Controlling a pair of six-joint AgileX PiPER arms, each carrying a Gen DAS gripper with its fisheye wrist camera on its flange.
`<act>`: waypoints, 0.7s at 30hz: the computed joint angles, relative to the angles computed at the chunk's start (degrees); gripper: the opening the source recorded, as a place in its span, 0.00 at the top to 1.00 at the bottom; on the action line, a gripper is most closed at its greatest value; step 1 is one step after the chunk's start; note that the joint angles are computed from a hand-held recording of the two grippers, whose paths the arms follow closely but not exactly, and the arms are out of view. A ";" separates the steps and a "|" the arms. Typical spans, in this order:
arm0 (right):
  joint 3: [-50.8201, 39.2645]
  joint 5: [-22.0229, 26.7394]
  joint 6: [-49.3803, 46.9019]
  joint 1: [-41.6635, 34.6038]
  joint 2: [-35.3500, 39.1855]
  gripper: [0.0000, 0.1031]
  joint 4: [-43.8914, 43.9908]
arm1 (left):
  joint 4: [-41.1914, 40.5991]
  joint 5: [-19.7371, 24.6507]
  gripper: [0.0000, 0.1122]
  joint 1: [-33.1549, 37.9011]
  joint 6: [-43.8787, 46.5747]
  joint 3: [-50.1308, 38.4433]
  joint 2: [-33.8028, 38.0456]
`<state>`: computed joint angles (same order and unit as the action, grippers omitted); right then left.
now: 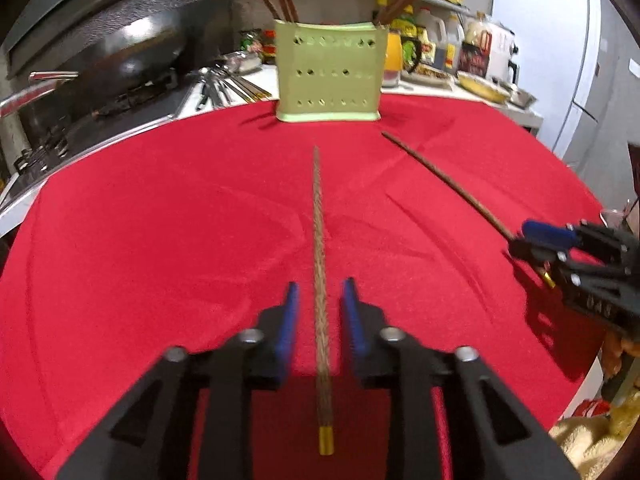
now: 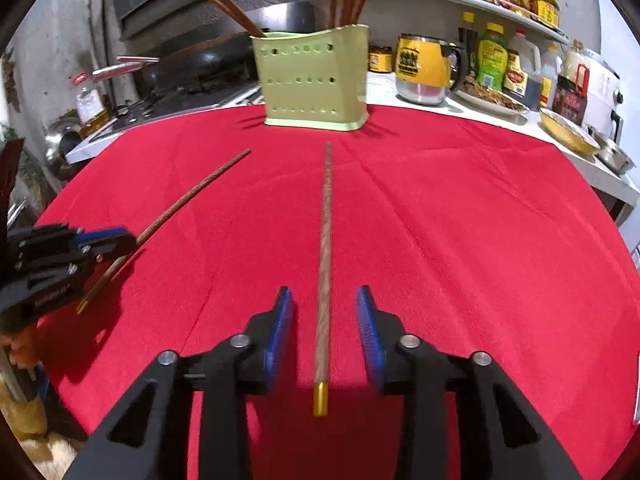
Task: Organize utensils
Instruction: 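Close the right tool on a loose chopstick while the left tool grips another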
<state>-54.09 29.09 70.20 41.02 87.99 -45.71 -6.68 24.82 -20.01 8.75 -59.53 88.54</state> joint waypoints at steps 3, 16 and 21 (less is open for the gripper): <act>3.50 -1.74 3.56 1.36 -1.92 0.66 -2.88 | -0.95 -0.63 0.74 0.78 0.59 1.65 -1.98; 9.28 1.57 18.91 7.20 -5.19 0.76 -15.13 | -5.07 -0.54 0.74 1.82 4.98 6.46 -5.27; 9.30 2.36 20.55 7.83 -4.88 0.76 -16.61 | 3.37 -2.08 0.73 -1.10 -2.84 8.92 -6.34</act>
<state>-44.79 31.45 90.75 48.86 83.11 -62.32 -3.31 22.74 -21.11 5.92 -50.60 82.19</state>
